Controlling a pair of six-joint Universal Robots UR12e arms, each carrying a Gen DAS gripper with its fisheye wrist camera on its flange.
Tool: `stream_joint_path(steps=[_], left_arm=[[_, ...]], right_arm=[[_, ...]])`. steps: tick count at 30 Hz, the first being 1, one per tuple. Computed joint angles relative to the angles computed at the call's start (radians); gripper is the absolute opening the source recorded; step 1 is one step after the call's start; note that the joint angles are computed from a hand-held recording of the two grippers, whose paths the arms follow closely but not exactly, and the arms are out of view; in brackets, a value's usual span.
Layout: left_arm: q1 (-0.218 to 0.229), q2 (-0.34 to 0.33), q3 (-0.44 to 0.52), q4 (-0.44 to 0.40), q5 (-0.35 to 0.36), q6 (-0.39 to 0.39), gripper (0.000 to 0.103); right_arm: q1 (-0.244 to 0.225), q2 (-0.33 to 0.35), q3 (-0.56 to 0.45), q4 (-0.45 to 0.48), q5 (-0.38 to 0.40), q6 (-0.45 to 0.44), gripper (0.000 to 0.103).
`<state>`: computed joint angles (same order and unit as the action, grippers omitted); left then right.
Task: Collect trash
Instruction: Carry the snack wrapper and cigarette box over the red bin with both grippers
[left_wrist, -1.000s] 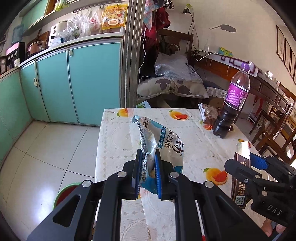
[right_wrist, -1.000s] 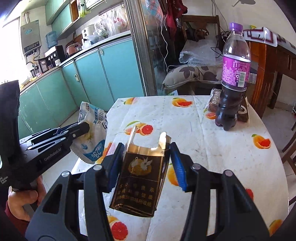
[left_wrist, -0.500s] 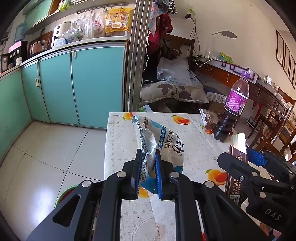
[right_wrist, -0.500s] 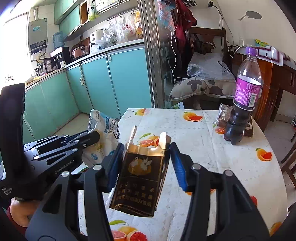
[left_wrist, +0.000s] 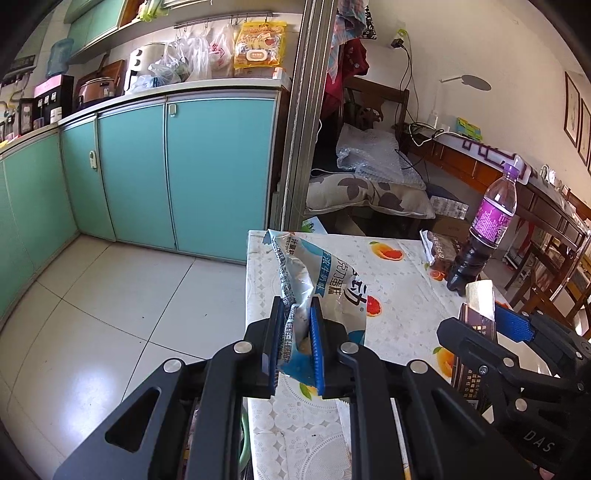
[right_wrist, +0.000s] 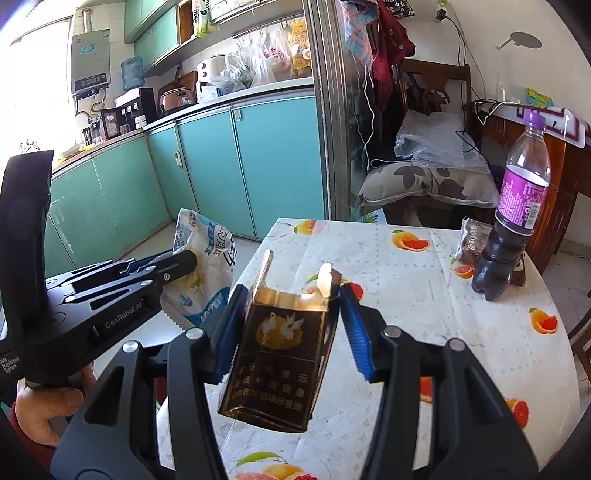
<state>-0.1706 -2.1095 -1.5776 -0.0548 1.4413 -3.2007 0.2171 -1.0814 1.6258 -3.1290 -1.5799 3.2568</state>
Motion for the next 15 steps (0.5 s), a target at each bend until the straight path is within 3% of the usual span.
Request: stream_joint_path(steps=[15], left_arm=[[0.02, 0.006, -0.013, -0.007, 0.014, -0.008, 0.012]], right_arm=[[0.021, 0.016, -0.028, -0.018, 0.005, -0.032, 0.05]])
